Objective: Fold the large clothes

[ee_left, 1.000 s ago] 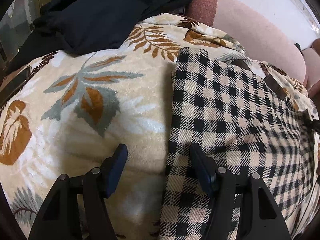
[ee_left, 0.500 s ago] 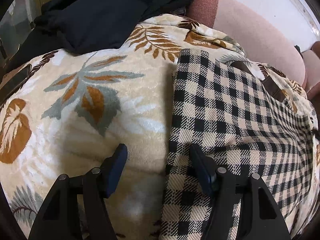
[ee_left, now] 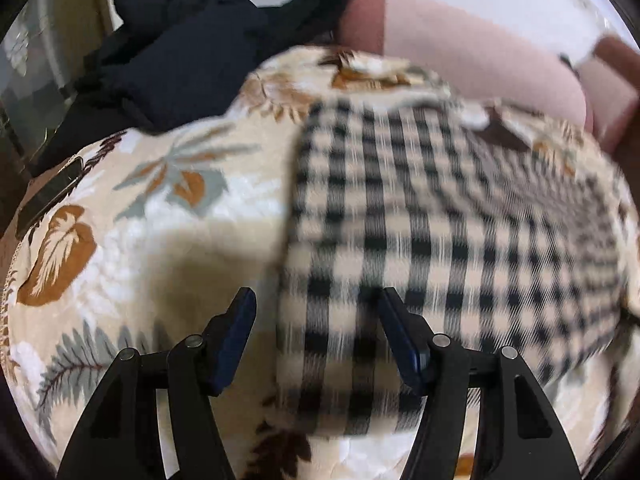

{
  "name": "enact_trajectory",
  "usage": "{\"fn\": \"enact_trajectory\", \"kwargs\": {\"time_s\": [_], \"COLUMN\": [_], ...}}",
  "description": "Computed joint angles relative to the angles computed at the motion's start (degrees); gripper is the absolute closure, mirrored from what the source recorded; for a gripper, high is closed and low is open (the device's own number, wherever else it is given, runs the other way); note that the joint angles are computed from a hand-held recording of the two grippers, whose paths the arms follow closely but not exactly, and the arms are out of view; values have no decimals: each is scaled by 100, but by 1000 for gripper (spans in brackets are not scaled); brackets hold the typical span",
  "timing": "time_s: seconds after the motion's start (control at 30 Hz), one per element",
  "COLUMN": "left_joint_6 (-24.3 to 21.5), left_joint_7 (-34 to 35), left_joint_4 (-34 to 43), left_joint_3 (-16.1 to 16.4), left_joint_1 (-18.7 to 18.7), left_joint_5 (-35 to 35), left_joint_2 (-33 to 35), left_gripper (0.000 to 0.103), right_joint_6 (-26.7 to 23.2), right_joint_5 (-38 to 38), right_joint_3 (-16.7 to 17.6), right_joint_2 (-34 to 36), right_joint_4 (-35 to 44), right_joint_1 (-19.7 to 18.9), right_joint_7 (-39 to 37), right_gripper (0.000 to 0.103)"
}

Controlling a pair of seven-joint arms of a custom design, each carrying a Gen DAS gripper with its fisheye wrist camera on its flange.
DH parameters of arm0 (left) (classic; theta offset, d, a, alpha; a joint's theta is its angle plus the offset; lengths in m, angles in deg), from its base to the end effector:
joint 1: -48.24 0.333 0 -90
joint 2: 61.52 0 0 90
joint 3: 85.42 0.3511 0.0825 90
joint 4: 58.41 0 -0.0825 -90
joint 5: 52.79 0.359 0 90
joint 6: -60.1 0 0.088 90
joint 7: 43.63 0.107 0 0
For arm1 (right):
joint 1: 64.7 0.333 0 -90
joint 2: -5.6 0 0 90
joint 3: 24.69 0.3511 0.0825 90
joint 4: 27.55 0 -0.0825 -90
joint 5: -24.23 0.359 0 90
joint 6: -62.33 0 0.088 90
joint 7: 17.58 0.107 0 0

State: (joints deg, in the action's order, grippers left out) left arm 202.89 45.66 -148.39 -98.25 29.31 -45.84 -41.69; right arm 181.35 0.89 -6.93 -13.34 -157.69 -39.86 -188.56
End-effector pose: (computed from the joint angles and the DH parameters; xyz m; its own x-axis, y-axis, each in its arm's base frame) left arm 0.6019 -0.3432 0.5543 -0.5404 -0.8408 -0.0322 -0.6919 0.4658 -0.5517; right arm 0.3244 0.2898 0.5434 -0.6988 -0.7023 -0.1360 -0.5923 0.6746 -0.4405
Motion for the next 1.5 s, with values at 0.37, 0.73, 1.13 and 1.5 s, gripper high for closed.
{"fn": "enact_trajectory", "kwargs": {"time_s": [0.37,0.73,1.13,1.5], "left_joint_6": [5,837,677,631], "left_joint_7": [-243,29,456,567], "left_joint_4": [-842,-1638,-1432,-1229], "left_joint_3": [29,-171,-376,-443], "left_joint_1": [340,315,-86,-388], "left_joint_5": [-454,-584,-630,-447], "left_joint_2": [-564,-1260,-1092,-880], "left_gripper": [37,37,37,37], "right_joint_6": [-854,-1534,-1194,188], "right_joint_5": [118,-894,-917,-629], "right_joint_3": [286,598,208,172], "right_joint_2": [-315,-223,119,-648], "right_joint_4": [-15,498,544,-425], "right_joint_1": [5,113,384,-13], "right_joint_7": [166,865,768,1371], "right_gripper": [52,51,51,47]}}
